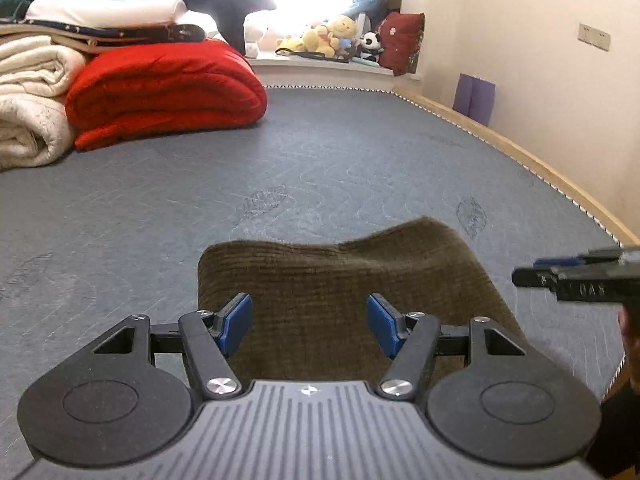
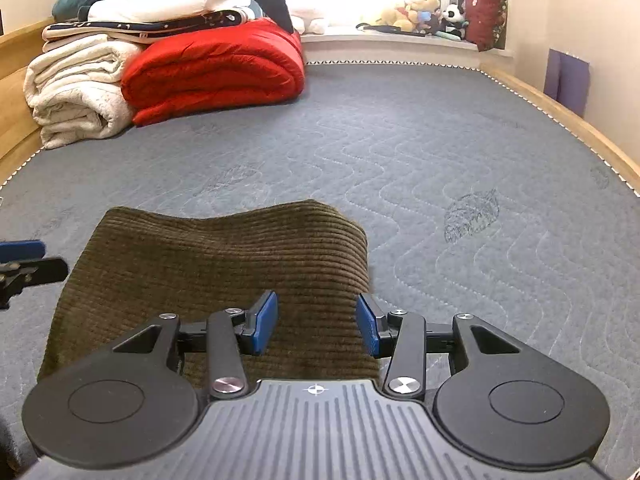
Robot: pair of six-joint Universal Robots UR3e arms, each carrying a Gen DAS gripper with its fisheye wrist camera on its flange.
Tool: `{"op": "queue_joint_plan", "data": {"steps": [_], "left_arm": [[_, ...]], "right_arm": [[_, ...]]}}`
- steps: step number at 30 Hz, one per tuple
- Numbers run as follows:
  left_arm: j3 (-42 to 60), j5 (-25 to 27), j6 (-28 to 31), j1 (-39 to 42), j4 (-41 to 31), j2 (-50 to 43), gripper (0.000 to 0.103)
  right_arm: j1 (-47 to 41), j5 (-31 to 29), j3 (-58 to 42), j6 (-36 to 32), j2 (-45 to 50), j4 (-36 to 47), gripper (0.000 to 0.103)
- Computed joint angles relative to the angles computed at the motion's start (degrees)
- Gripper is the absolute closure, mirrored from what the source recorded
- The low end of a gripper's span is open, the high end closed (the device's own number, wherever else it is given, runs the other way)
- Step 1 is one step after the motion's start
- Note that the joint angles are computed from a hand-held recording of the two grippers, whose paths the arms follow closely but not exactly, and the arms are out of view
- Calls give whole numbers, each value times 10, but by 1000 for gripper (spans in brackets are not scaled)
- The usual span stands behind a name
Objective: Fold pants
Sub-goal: 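Fold the lifted pants over onto themselves with both grippers, lowering them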
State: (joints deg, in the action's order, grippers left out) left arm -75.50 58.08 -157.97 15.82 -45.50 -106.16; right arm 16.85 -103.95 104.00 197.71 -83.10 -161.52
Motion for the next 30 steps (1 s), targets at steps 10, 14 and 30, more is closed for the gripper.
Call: {"op": "queue_joint_plan", "data": {"steps": [10,14,30], "left_arm": [[173,84,-16,-8,-103,-180,65],[134,72,-17,-4,-35,-166,65],[161,88,-40,-24,-6,-207,60]], "right_arm": [[1,-18,-46,-22,51,-5,57],[0,-31,-82,-30,87,-14,57],[-29,-51,-368,22,315,140,58]]}}
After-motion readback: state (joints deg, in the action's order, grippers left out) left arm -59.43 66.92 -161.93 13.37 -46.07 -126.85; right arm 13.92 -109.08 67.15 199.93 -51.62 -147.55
